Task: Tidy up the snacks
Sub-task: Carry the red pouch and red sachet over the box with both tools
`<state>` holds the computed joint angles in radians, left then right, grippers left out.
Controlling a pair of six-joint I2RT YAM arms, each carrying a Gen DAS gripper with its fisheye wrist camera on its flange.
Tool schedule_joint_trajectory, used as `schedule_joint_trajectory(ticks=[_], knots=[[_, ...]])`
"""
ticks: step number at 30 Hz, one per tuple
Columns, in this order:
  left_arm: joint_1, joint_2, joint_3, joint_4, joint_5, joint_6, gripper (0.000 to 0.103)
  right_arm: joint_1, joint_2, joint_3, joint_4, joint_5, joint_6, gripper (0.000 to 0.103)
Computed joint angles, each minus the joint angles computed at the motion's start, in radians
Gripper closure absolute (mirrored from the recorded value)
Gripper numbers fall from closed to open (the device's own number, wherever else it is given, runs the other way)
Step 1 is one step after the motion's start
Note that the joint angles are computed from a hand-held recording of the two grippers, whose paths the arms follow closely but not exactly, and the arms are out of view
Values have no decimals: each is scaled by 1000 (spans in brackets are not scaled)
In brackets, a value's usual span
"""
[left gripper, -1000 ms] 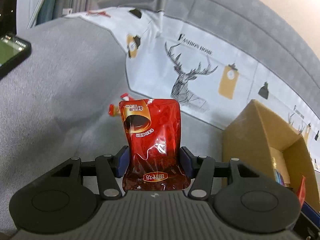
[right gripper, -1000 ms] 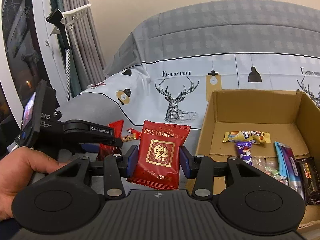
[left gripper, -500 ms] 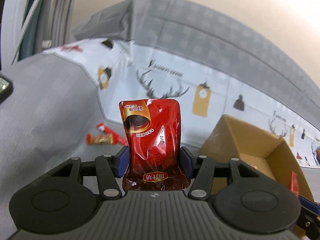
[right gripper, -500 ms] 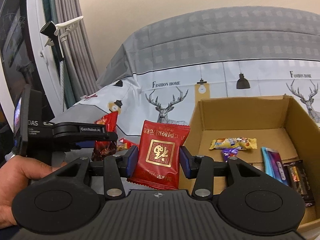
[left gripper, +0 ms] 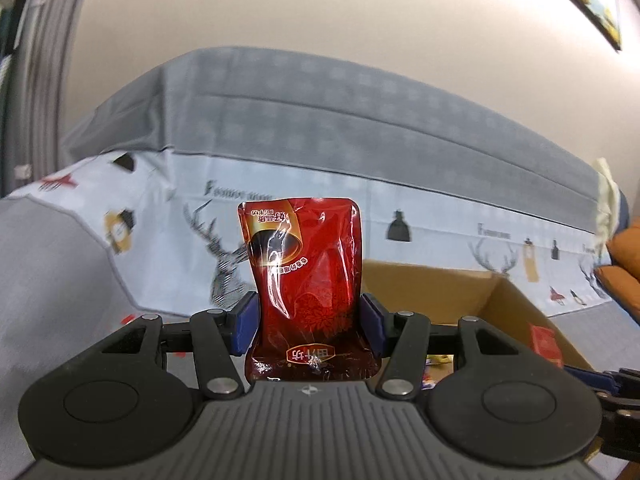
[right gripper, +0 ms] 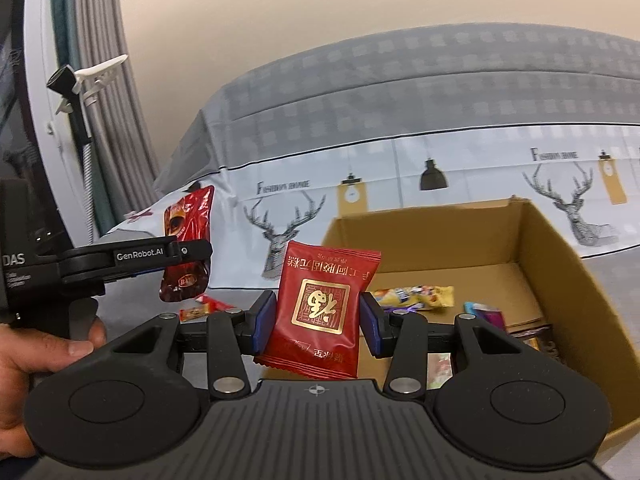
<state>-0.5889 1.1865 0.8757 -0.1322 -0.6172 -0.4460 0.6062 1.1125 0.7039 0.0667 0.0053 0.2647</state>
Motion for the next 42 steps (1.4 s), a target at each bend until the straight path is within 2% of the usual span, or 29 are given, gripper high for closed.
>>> schedule_joint_trajectory(ticks=[5,13,18,27,42], knots=[[-45,48,51,35,-3,37,44,-11,-12,-11,14,43,11,55],[-134,133,129,73,-20,71,44,-19,-9,-4,1,174,51,55],[-190,203,152,132,-33,155,44,-58,12,19,-40,200,121,55],[-197,278,185,196,2,229,44,-118,23,28,-58,209,184,55],[-164,305,221,179,36,179,44,-96,42,37,-38,262,161,55]])
